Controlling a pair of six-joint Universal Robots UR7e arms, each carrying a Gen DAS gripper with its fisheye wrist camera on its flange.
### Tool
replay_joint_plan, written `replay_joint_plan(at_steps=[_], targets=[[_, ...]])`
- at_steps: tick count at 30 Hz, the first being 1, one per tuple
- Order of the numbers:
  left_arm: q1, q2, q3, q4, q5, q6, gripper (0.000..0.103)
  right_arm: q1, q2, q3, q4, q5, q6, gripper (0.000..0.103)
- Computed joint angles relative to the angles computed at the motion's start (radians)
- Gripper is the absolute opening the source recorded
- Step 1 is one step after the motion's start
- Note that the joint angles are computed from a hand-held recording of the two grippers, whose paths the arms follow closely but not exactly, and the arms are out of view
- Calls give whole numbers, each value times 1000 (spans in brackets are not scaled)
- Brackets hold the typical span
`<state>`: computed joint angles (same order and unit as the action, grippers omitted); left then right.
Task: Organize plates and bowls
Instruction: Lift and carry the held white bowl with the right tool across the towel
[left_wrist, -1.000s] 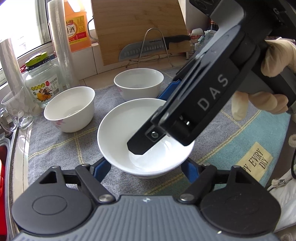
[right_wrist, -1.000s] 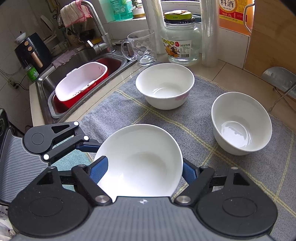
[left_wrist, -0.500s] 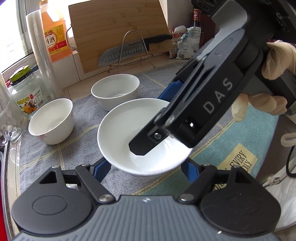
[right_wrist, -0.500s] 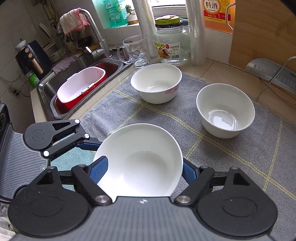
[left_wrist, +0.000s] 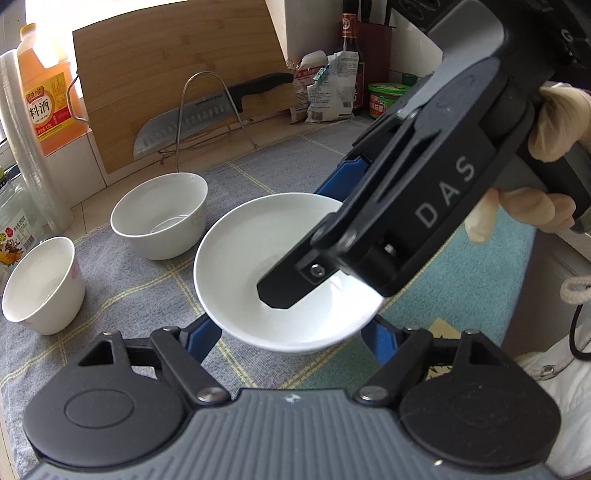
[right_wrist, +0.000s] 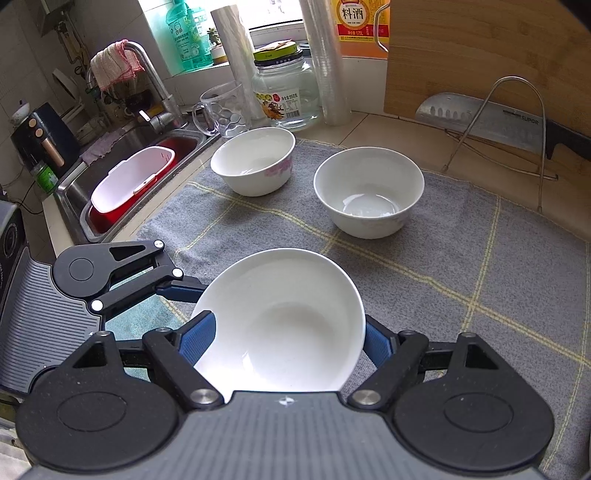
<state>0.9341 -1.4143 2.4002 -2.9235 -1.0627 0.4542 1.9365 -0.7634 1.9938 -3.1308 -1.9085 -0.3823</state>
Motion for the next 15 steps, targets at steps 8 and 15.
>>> replay_joint_plan(at_steps=[8,15], targets=[[-12,89,-33,-42,-19,-5,82,-34,-51,41,-25,-8,-22,87],[-12,150,-66,-64,-24,-8,82,-59,-70,48,-29,-13,-40,87]])
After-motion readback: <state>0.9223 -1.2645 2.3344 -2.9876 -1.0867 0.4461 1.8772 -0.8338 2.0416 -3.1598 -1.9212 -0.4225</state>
